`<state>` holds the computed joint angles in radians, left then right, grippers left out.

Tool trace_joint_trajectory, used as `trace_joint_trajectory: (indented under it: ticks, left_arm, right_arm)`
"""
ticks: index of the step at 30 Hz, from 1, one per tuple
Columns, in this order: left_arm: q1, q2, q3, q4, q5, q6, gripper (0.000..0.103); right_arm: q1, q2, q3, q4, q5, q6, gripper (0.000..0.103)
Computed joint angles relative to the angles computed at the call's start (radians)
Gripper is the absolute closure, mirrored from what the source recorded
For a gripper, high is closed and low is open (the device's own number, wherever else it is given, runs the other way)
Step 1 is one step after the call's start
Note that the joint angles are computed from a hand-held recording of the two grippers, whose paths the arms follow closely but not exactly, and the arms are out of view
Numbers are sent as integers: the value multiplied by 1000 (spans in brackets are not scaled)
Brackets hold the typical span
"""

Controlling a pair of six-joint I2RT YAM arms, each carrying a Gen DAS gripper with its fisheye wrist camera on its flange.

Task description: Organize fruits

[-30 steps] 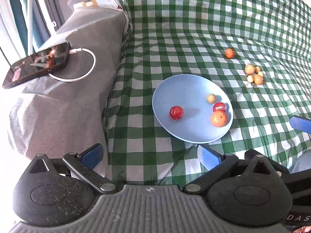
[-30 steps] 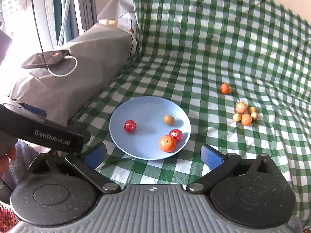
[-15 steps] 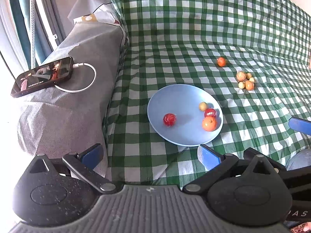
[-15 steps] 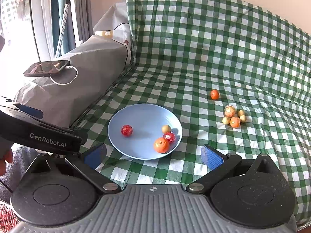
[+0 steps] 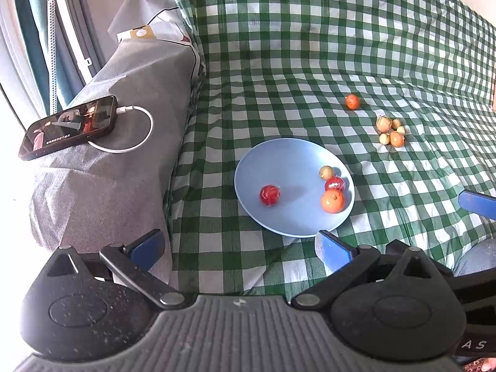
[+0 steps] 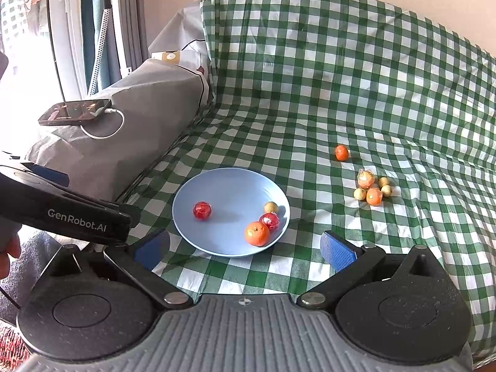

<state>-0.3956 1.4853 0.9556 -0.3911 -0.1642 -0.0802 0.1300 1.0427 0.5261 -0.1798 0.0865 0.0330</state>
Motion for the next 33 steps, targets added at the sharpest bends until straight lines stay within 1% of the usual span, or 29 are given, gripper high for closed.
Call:
trace_joint_trajectory:
  ticks: [24, 33]
  left_arm:
    - [-4, 23, 7, 3, -4, 11, 0]
    - [-12, 70, 48, -9, -16, 9, 0]
  right_arm:
    - [-13, 20, 7, 5, -11, 8, 1]
    - [-41, 82, 11, 45, -25, 21, 1]
